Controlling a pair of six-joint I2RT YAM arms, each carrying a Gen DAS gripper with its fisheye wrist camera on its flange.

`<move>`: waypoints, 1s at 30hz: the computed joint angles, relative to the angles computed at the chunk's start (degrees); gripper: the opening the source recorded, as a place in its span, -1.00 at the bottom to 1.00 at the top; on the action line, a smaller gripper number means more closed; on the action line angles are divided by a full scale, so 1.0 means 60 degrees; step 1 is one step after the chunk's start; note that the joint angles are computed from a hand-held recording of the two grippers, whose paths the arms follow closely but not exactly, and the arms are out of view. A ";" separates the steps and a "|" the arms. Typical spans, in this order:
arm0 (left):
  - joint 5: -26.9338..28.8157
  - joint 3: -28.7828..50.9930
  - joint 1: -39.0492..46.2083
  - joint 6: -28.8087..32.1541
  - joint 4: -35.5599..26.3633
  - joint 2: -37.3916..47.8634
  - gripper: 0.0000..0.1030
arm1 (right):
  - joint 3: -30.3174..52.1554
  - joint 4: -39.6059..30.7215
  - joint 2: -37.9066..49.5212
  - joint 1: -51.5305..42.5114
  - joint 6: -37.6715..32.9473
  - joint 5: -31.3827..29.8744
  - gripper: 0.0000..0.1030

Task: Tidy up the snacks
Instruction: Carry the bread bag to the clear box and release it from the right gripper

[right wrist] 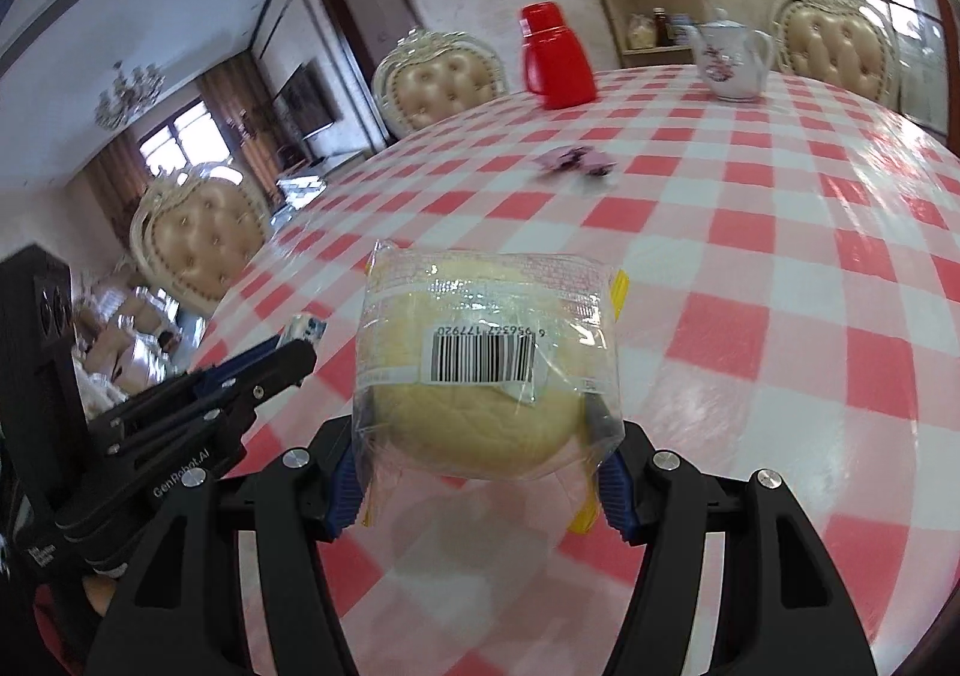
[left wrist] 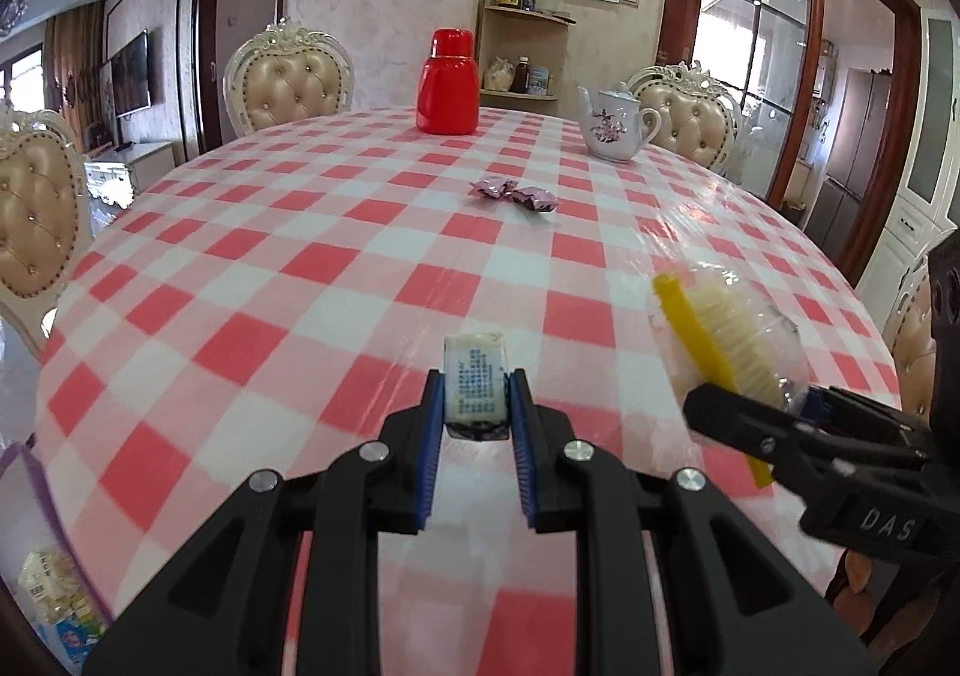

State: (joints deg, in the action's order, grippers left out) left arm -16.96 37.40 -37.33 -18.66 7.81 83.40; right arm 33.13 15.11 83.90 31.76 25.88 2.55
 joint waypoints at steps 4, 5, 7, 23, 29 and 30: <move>-0.0103 -0.0670 -0.0003 0.0023 -0.0302 -0.0987 -0.58 | 0.0100 -0.0153 -0.0029 0.0713 -0.0052 0.0271 0.19; -0.0110 -0.0959 0.0029 0.0017 -0.0415 -0.1462 -0.58 | 0.0122 -0.0195 -0.0061 0.0936 -0.0054 0.0374 0.19; -0.0140 -0.1463 0.0187 0.0045 -0.0794 -0.2499 -0.58 | 0.0190 -0.0261 -0.0071 0.1272 -0.0125 0.0469 0.19; 0.2803 -0.3275 0.5392 0.2737 -0.5265 -0.8615 -0.58 | 0.2550 -0.1360 0.1947 0.3951 -0.0696 0.0805 0.19; 0.5535 -0.3262 1.0419 0.5555 -0.6362 -0.9072 -0.58 | 0.4280 -0.2029 0.3180 0.5283 -0.1435 0.0899 0.19; 0.5855 -0.3139 1.1251 0.6065 -0.6355 -0.8801 -0.58 | 0.4589 -0.2138 0.3398 0.5489 -0.1545 0.0887 0.19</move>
State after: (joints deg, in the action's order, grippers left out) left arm 18.17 18.57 30.17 17.72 -30.32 30.59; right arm 60.66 2.28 104.29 64.70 16.61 7.87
